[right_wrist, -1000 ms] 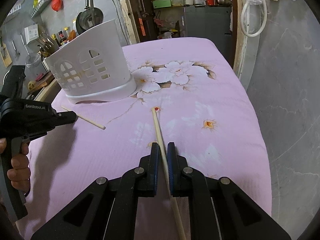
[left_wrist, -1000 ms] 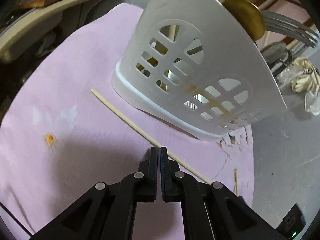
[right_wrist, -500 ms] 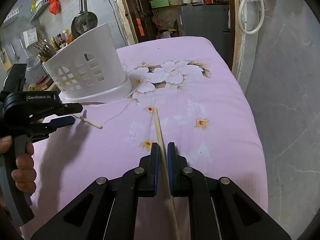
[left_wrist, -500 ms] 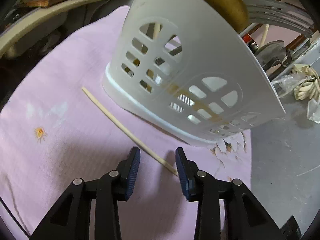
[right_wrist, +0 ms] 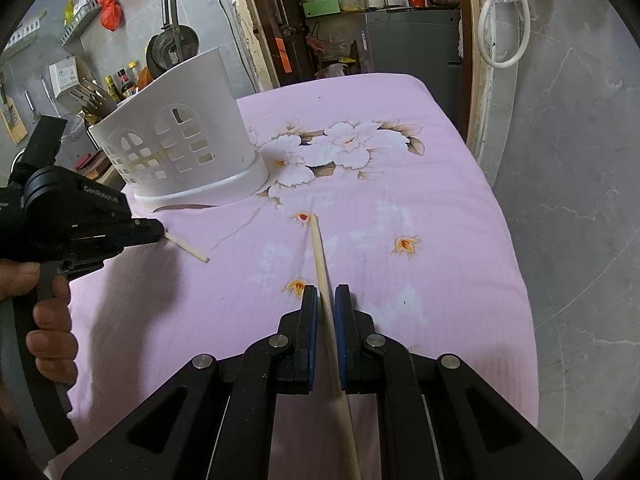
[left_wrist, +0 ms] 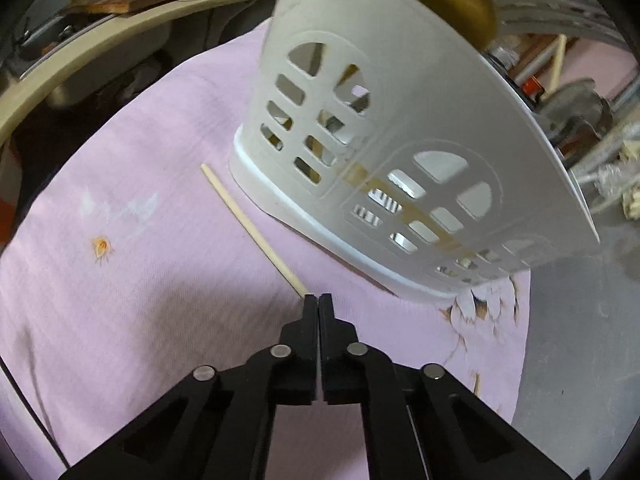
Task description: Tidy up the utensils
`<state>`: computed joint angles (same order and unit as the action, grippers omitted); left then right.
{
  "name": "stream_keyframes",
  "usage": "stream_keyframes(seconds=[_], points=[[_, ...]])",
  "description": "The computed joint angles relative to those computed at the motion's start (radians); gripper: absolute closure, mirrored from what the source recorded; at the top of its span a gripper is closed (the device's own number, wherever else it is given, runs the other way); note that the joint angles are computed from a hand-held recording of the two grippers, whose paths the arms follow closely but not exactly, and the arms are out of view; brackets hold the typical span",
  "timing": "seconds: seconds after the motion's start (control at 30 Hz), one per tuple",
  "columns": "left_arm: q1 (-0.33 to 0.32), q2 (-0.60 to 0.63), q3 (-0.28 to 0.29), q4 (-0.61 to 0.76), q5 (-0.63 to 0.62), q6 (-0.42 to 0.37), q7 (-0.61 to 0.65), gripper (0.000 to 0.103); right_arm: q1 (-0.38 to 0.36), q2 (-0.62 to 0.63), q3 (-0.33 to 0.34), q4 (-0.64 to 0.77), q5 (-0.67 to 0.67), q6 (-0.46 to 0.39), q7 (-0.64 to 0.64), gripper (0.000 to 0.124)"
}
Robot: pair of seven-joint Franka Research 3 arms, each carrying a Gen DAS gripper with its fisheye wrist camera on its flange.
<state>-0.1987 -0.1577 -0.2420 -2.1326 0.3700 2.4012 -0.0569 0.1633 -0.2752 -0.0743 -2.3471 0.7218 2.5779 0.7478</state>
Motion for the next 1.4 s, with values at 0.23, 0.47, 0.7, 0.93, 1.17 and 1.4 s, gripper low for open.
stream_keyframes(seconds=[0.23,0.47,0.7,0.93,1.17,1.4], points=[[0.011,-0.069,0.039,-0.116,-0.177,0.158,0.056,0.102,0.000,-0.002,-0.001,0.000,0.002,-0.005,-0.003,0.116],[0.031,-0.061,0.003,-0.099,-0.102,0.175,-0.033,0.100,-0.009,-0.005,-0.006,0.007,-0.012,-0.030,-0.004,0.116],[0.021,-0.049,0.011,-0.095,-0.119,0.159,-0.036,0.092,-0.011,0.019,-0.005,0.030,-0.002,-0.039,-0.017,0.116],[0.019,0.002,0.002,-0.012,-0.110,0.061,-0.052,0.084,-0.021,0.029,-0.001,0.045,-0.015,-0.066,-0.009,0.116],[-0.009,0.066,-0.004,0.095,-0.038,-0.100,-0.061,0.089,-0.028,0.027,0.005,0.046,-0.033,-0.077,0.005,0.116],[-0.018,-0.019,0.036,-0.015,-0.179,0.000,0.109,0.092,-0.027,0.023,0.005,0.044,-0.045,-0.083,0.016,0.116]])
